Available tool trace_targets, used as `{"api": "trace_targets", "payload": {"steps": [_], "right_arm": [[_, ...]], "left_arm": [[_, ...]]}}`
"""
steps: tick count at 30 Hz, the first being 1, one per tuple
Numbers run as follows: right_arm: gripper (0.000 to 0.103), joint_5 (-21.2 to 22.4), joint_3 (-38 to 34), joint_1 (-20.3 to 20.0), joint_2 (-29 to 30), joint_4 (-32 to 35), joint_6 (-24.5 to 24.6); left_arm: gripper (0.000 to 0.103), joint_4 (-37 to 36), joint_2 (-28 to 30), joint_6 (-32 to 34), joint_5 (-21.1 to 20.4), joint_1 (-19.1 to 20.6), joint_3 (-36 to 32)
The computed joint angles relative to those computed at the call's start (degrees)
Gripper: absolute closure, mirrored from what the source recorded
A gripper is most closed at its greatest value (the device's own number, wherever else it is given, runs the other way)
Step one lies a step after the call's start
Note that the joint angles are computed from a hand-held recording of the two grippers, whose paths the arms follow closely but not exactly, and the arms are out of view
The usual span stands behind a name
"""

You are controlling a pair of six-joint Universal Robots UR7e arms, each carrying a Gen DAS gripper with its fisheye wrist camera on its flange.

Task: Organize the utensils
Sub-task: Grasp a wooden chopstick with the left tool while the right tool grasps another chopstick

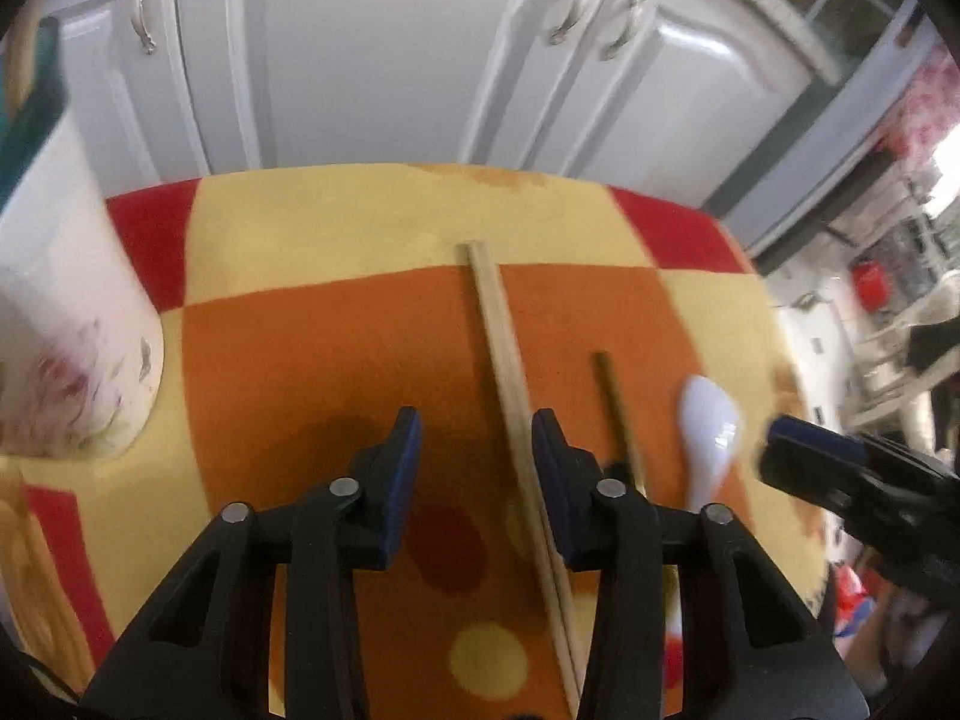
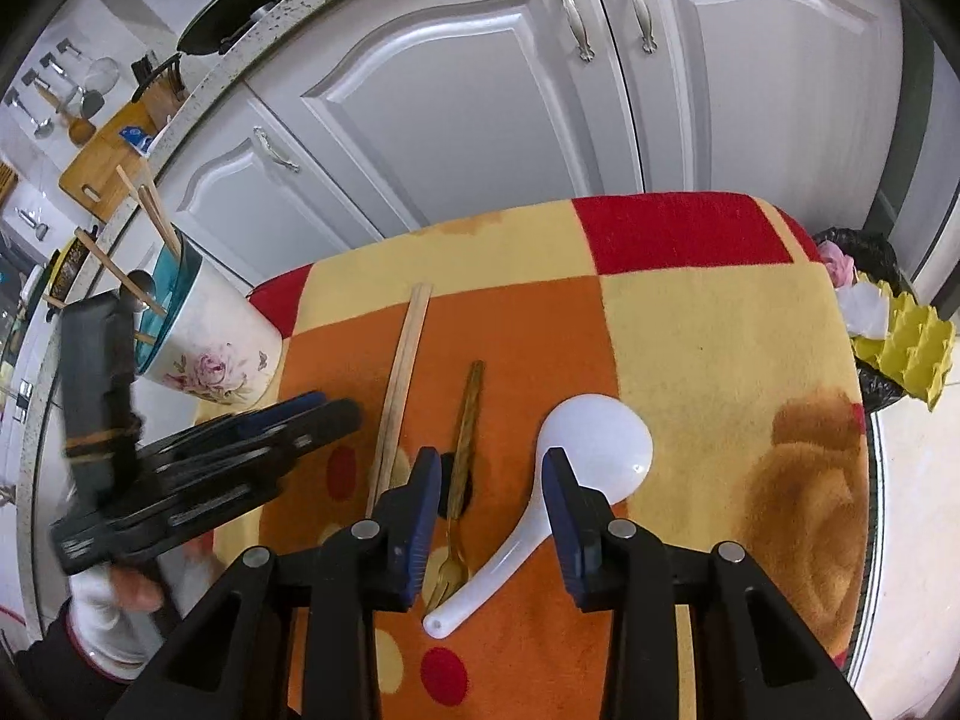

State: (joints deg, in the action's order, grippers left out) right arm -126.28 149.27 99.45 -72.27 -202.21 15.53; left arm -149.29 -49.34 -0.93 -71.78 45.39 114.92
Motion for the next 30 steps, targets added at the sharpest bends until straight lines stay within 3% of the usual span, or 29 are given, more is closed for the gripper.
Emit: {"api": "trace_targets", "payload": {"steps": [8,15,19,26,30], "right_arm": [[0.069,3.6,-0.5,-1.6,-0.1,-1.4,-0.9],[0.069,4.9,-0.8,-2.5,0.5,-1.7,-0.7],[0.069,4.6,-0.7,-2.7,-0.1,-1.0,-0.8],[0.069,4.1,-0.5,-2.9,-0.8,-0.2,0.0],[0.069,4.3,-0.2,-3.4,-1.1,-0.3,0.4]], "left_arm": [[0.069,-1.2,2.4,2.6,0.6,0.1,-1.1],[0.071,-1.6,3.2,1.6,4.9,0.3,-2.1],[0.073,0.2,2.6,0.0,1.3,0.9,-2.5],[0.073,0.7,2.7,0.2,-0.4,1.2,-2.9],[0.073,-0.5,3.5,2.4,2.9,-0.7,-2.2]]}}
